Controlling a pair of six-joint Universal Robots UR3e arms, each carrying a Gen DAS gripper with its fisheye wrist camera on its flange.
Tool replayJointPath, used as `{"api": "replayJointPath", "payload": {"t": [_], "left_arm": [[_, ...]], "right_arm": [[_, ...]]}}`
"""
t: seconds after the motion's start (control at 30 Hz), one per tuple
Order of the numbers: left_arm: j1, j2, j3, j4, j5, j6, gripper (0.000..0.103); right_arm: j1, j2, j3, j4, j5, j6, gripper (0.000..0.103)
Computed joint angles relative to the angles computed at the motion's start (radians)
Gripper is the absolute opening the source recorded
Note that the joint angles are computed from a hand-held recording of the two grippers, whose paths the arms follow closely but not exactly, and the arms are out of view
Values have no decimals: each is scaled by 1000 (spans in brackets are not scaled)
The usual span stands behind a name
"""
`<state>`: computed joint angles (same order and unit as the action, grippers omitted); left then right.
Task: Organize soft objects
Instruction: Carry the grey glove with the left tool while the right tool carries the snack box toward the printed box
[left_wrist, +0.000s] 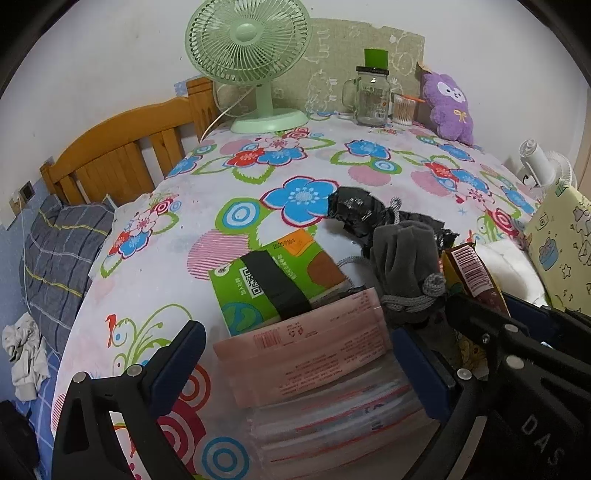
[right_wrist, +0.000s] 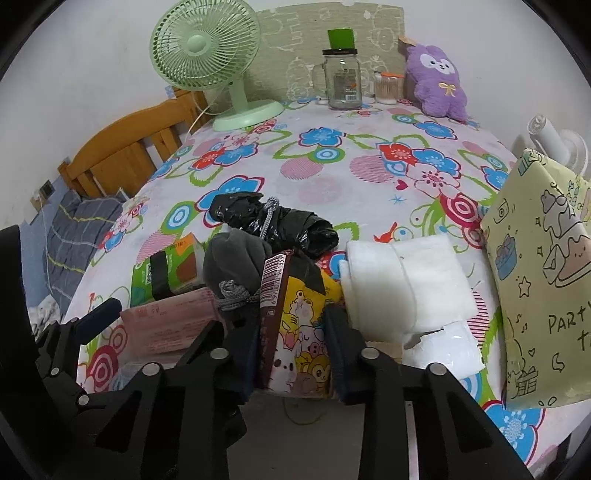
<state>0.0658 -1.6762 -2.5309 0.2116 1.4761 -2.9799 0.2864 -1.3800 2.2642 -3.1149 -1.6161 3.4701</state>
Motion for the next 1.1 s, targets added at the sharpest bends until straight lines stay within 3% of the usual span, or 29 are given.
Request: {"api": "replayJointPath", "payload": {"t": [0.27, 0.67, 0.87, 1.0, 1.1], "left_arm": [[-28, 54, 30, -29, -22, -14, 102], [-143, -74, 173, -23, -2, -57, 95], [-163, -120, 232, -66, -14, -57, 74], [-156, -128, 240, -79, -37, -55, 40], [-148, -122, 228, -64, -58, -55, 35]], "right_arm": [[-37, -87, 46, -23, 5, -12, 31], [-118, -143, 71, -22, 23, -50, 32], [-139, -128, 70, -26, 23, -56, 32], [-142, -115, 61, -19, 21, -57, 32], [-145, -109, 60, -20, 22, -57, 32]]}}
